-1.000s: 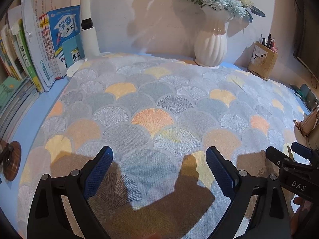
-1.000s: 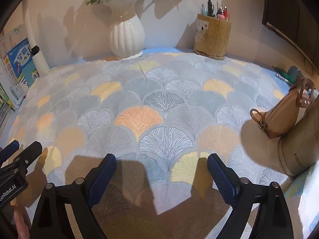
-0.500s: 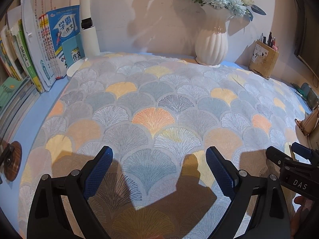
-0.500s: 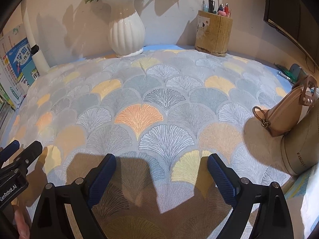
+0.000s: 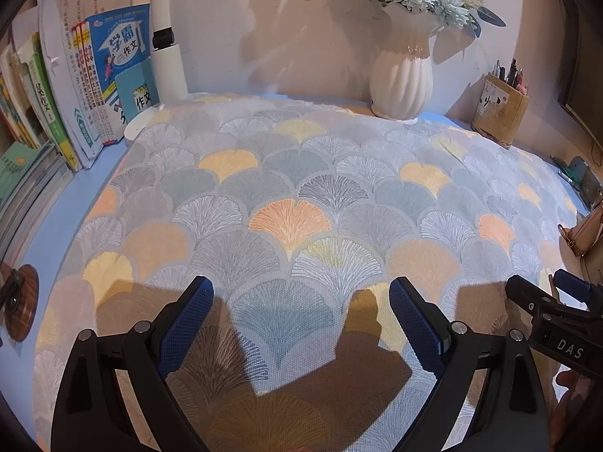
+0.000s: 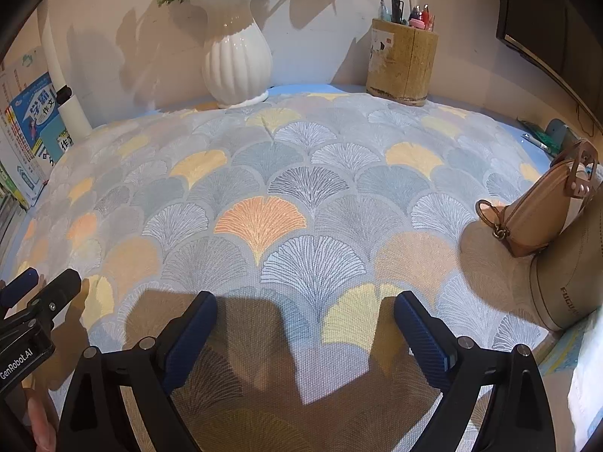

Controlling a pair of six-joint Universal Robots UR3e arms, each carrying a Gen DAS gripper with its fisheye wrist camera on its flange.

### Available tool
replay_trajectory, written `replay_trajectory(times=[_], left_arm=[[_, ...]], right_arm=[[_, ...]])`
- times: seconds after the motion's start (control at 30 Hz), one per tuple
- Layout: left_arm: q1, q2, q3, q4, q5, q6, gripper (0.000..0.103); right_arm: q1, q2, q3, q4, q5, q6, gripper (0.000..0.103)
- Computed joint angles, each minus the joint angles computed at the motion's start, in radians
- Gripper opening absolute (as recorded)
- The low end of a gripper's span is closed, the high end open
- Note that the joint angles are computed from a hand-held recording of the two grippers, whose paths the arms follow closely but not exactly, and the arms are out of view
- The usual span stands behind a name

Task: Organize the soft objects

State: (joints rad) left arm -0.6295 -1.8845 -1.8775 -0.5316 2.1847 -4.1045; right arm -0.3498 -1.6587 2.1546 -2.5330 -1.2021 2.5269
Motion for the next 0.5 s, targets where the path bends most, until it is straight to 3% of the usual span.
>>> replay_trajectory(times=[0.4, 0.5], left_arm=[[0.004, -0.001, 0.000, 0.008, -0.005, 0.012, 0.094], [-0.020, -0.010, 0.012, -0.001, 0.049, -0.006, 0.094]], right_arm=[[-0.006, 0.010, -0.015, 0.017, 0.008, -0.009, 0.094], [-0.001, 0.010, -0.015, 0.016, 0.003, -0.003, 0.095]])
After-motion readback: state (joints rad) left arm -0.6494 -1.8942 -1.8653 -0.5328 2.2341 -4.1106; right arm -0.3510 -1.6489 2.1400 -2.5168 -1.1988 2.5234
